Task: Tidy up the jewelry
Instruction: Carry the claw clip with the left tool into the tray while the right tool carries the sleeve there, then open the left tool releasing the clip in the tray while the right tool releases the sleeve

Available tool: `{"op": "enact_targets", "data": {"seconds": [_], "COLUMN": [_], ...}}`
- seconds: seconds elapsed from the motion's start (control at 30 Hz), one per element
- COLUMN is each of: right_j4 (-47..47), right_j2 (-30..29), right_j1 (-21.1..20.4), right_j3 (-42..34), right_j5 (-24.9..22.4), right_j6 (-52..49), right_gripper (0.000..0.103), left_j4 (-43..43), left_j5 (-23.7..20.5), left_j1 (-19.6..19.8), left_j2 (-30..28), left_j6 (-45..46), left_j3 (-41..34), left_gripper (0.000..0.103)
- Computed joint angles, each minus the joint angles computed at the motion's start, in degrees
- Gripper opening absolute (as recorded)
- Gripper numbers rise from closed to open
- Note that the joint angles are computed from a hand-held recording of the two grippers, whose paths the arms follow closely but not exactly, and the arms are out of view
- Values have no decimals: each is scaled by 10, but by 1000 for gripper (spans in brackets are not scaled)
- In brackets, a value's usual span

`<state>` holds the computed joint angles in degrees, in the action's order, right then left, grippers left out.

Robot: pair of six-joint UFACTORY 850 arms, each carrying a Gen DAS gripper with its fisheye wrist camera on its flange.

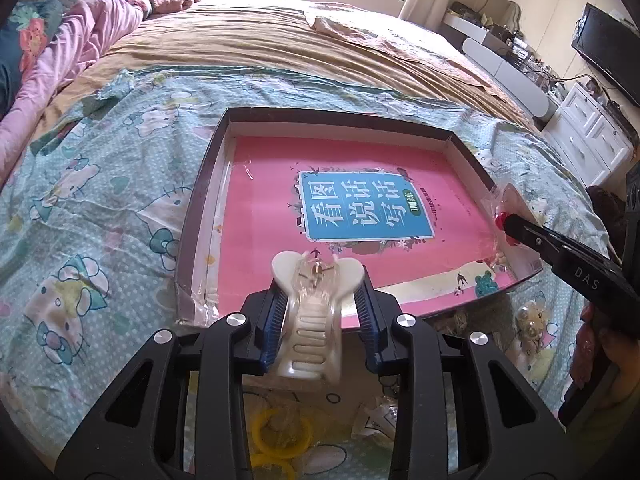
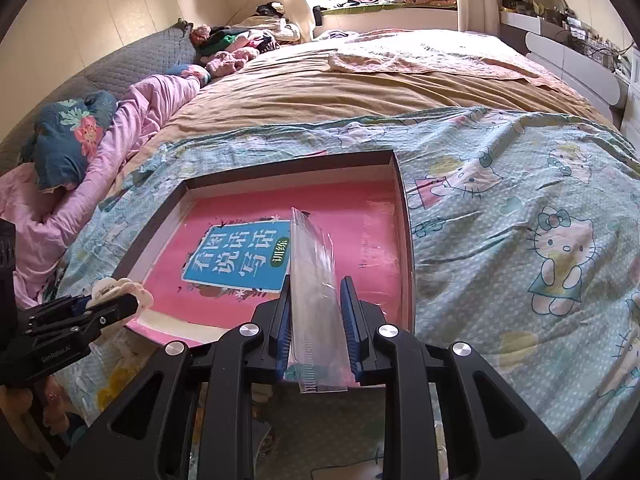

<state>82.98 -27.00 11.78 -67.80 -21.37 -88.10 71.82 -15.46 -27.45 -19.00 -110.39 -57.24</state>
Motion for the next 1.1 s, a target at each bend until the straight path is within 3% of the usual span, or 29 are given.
{"op": "enact_targets", "data": {"seconds": [0.33,0.57,0.77,0.93,1.1], "right_j4": [-43,-47,-8,63,95], "right_j2": [-28,-27,-7,27,59], "right_j1": [12,10,4,-6,-18], "right_j3": [-22,-17,3,37,65], "right_j5": [26,35,30,12,-6], "right_j6": [47,56,23,-44,-76], "right_gripper": [22,27,42,61,67], "left_j4": [-44,-49,-42,-11,24], "left_j5": [10,17,21,14,2], "left_j1": [17,21,20,15,7], "left_j2": [-22,-26,-19,-3,18], "left_j6": [47,50,40,4,-38], "left_j3": [-13,-13,-8,3,16], "left_gripper": [25,25,25,26,44]}}
